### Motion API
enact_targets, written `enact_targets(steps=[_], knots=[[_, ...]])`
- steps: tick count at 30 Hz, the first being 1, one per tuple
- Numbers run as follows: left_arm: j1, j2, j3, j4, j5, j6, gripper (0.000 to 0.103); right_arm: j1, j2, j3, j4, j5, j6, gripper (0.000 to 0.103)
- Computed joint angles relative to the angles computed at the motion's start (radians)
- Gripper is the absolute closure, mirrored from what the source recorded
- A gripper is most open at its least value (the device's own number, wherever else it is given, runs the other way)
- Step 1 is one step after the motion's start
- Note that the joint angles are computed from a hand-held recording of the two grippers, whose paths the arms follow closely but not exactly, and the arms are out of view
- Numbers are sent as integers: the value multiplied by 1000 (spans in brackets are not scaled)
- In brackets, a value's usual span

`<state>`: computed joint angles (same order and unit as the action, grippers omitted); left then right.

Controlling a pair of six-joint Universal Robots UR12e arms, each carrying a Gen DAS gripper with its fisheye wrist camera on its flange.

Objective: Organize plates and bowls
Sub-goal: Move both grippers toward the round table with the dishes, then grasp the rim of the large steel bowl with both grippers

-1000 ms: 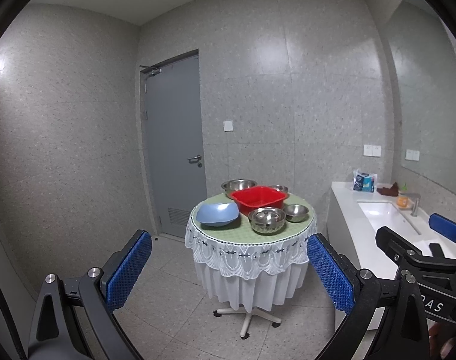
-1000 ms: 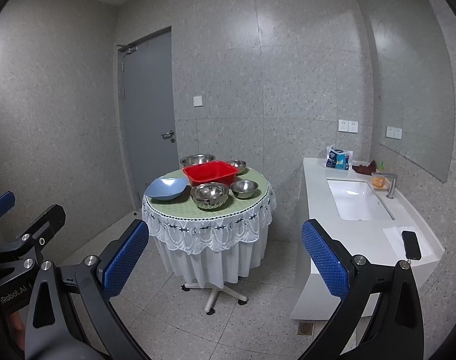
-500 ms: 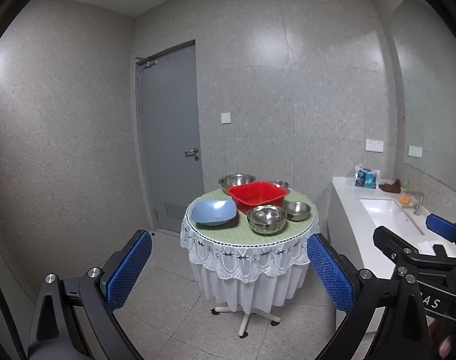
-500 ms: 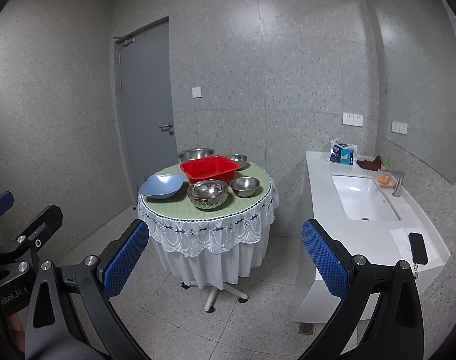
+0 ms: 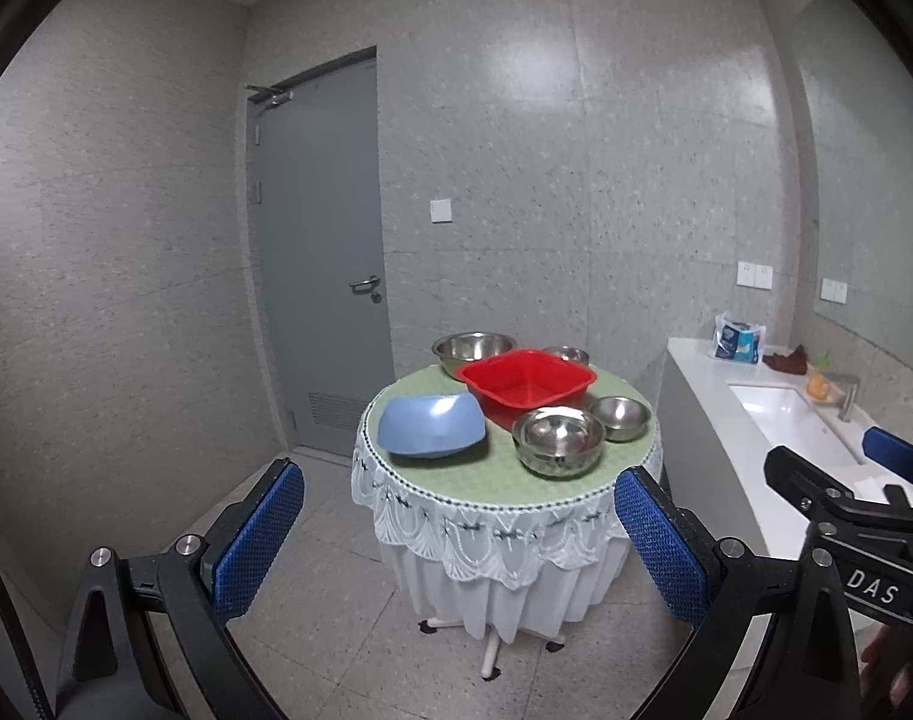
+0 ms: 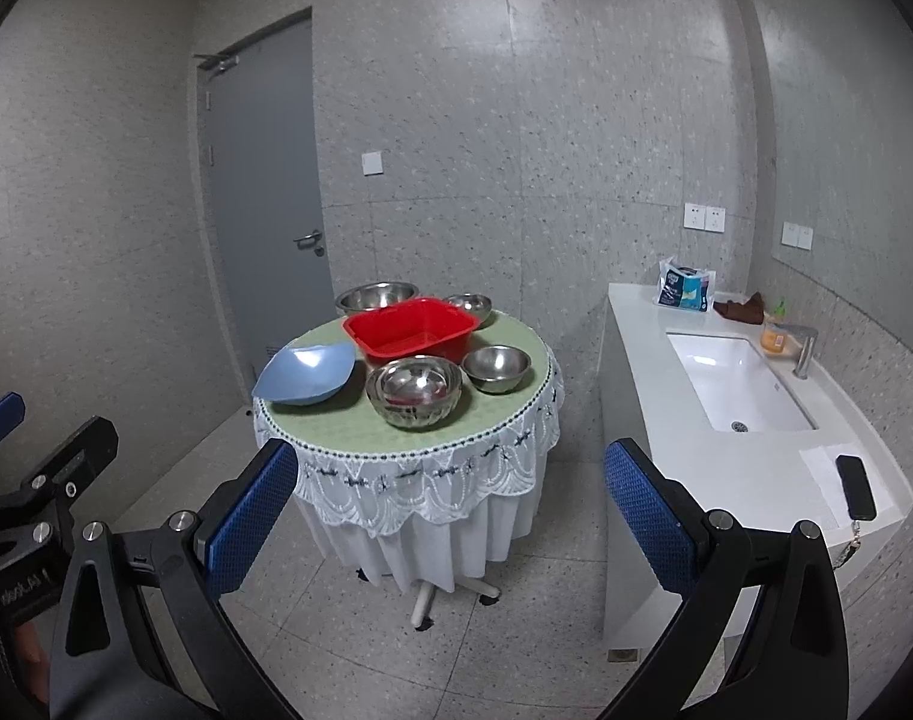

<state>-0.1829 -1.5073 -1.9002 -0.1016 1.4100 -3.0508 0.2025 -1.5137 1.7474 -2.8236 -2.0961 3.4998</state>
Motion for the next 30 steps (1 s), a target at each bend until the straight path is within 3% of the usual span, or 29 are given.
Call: enact_targets(steps=[8,13,19,25,30], knots=[[78,-132,151,-65,-119,62,1,4,91,-109,55,-49,76,0],[89,-213,252,-136,-130,68,1,-15,140,-165,87,-24,77,0],[66,-328,401,-222,-83,30,1,-64,219,-243,111,70,58,0],[22,-480,614,-321,38,-20,1,-140,340,-375,117,255,-34,0],[-17,-611,830,-424,92,-66,1,-191,420,-488,144,336,-105,0]])
